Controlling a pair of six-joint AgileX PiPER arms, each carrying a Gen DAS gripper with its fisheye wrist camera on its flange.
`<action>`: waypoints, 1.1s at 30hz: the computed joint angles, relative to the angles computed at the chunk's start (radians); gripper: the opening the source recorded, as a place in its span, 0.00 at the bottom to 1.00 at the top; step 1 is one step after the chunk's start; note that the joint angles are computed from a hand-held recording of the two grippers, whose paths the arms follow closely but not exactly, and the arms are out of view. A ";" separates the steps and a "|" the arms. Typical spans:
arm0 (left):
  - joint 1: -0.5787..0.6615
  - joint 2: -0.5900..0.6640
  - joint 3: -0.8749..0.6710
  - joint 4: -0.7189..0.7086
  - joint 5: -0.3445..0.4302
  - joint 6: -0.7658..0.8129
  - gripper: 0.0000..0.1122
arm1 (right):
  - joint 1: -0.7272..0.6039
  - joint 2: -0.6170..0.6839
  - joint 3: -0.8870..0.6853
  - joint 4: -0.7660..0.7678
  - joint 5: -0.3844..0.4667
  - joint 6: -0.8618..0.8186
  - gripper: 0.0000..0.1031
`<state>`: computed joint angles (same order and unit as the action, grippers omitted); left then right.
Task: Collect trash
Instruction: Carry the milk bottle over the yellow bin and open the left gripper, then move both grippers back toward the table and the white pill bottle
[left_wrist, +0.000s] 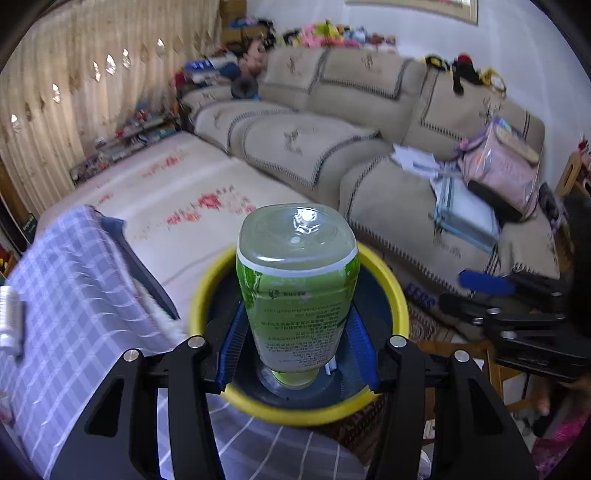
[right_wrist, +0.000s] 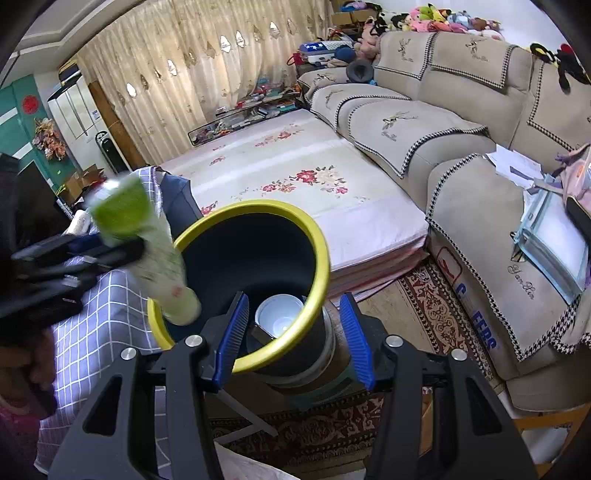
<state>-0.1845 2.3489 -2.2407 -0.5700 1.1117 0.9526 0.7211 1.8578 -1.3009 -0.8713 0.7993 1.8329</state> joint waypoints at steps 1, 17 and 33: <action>-0.019 0.032 -0.036 0.029 0.011 -0.026 0.46 | -0.003 -0.005 0.008 0.000 -0.003 0.002 0.48; -0.065 0.055 0.048 0.105 -0.065 -0.062 0.53 | -0.010 -0.029 0.061 -0.012 -0.023 0.045 0.51; 0.446 -0.164 0.246 -0.181 -0.011 0.152 0.72 | 0.003 0.225 -0.432 0.156 0.040 -0.335 0.51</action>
<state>0.2616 2.1847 -1.9949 -0.7514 1.1005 1.1047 0.7241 2.0828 -1.7327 -0.7156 0.8391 1.4977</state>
